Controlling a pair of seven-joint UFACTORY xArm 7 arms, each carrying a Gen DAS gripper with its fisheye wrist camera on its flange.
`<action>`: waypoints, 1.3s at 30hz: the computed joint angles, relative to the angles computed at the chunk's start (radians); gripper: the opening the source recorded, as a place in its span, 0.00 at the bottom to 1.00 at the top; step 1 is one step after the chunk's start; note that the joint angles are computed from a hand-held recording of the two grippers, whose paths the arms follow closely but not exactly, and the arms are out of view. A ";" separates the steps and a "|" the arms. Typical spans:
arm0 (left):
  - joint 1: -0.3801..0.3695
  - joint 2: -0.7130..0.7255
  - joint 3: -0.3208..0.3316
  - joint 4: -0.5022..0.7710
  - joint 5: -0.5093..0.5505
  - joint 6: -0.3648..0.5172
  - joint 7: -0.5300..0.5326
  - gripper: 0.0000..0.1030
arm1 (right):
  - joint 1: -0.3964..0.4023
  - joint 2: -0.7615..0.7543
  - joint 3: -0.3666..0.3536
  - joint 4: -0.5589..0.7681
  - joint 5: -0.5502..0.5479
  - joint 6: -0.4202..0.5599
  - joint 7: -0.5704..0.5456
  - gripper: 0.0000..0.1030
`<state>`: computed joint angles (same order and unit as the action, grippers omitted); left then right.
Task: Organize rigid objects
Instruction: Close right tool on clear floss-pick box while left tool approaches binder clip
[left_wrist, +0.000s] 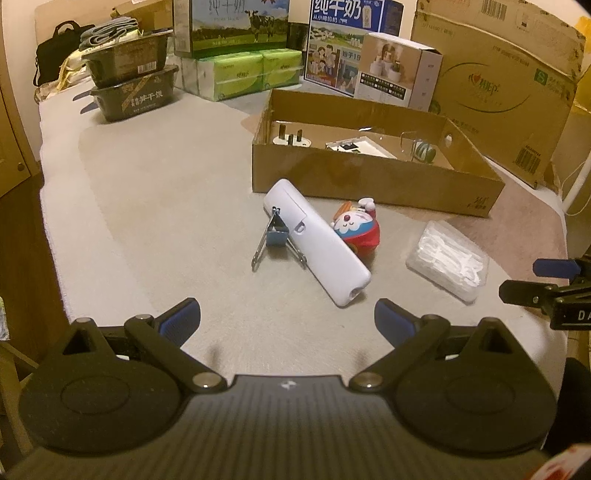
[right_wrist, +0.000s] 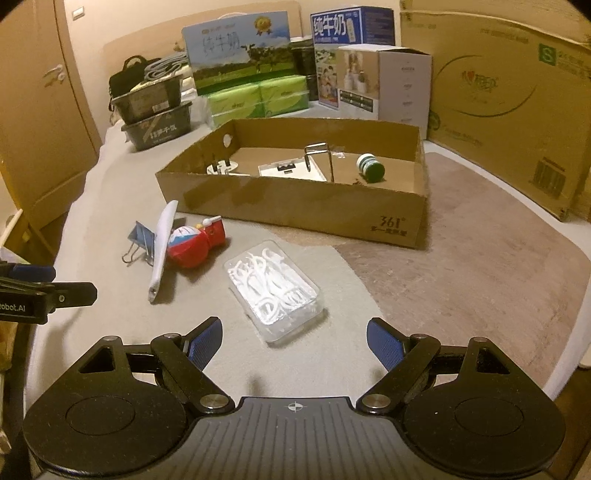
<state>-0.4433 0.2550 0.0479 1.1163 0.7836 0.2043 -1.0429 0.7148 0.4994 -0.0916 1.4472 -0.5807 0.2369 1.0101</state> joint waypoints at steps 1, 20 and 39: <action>0.003 0.008 -0.002 0.006 -0.005 -0.003 0.007 0.97 | -0.010 0.008 0.009 0.009 0.006 0.000 -0.016 0.83; -0.018 0.120 0.060 0.106 -0.130 -0.032 0.124 0.96 | -0.130 0.226 0.142 0.254 0.265 0.019 -0.507 0.74; -0.076 0.181 0.138 0.159 -0.211 -0.070 0.193 0.90 | -0.095 0.325 0.127 0.411 0.411 0.129 -0.628 0.56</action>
<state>-0.5189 0.4360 0.1860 1.2750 0.5726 0.1339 -0.8496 0.6194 0.8247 0.0357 1.8579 -0.1700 0.3663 0.3819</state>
